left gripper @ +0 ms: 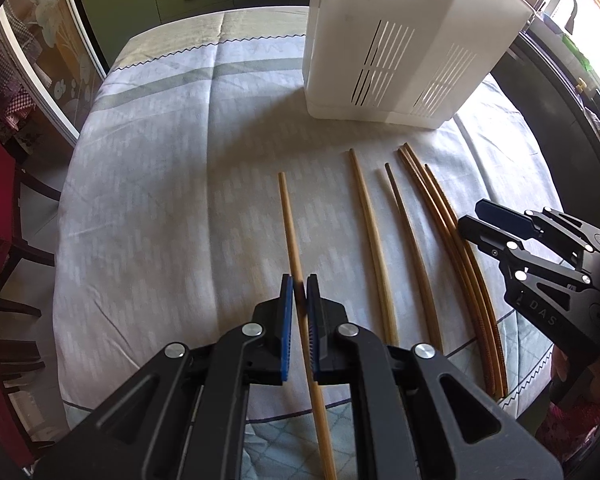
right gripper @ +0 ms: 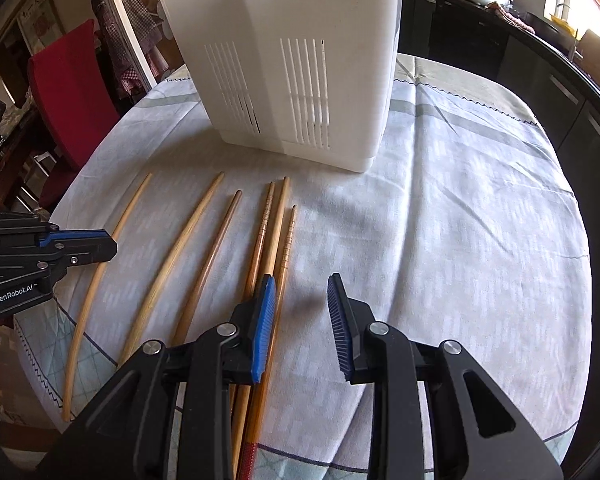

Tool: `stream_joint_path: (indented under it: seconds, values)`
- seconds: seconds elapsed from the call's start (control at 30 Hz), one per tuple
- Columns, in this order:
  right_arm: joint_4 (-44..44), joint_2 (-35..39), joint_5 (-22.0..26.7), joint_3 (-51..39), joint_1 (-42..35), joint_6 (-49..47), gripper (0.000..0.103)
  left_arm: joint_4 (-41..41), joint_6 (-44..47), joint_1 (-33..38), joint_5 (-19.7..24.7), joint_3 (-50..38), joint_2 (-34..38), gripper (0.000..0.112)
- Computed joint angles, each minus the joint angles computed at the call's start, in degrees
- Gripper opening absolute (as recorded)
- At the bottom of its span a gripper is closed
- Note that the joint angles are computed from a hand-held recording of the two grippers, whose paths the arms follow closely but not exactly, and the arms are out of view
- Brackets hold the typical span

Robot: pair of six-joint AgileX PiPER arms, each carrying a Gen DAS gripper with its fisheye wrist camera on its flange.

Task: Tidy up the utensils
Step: 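Grasp a wooden chopstick with the left gripper while the right gripper grasps another, then lift the chopstick upright with the left gripper while the right gripper lifts its chopstick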

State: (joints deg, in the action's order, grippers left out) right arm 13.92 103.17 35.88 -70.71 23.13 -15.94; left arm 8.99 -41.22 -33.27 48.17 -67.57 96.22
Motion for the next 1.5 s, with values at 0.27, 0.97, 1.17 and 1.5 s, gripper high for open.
stream_joint_path:
  seconds: [0.27, 0.97, 1.17, 1.5]
  values:
    - [-9.3, 0.9, 0.2, -0.9, 3.1, 7.9, 0.025, -0.5, 0.8, 0.2, -0.7, 0.4, -0.3, 0.007]
    - [-8.6, 5.5, 4.8, -8.2, 4.6, 7.8, 0.016, -3.4, 3.6, 2.4, 2.1, -3.1, 4.0, 0.007]
    - [-6.5, 4.4, 2.3, -5.6, 4.4, 7.0, 0.007, -0.8, 1.6, 0.8, 2.9, -5.2, 5.5, 0.006]
    - [4.7, -8.3, -1.1, -0.5, 0.8, -1.7, 0.007, 9.7, -7.3, -2.3, 2.6, -3.6, -5.0, 0.006]
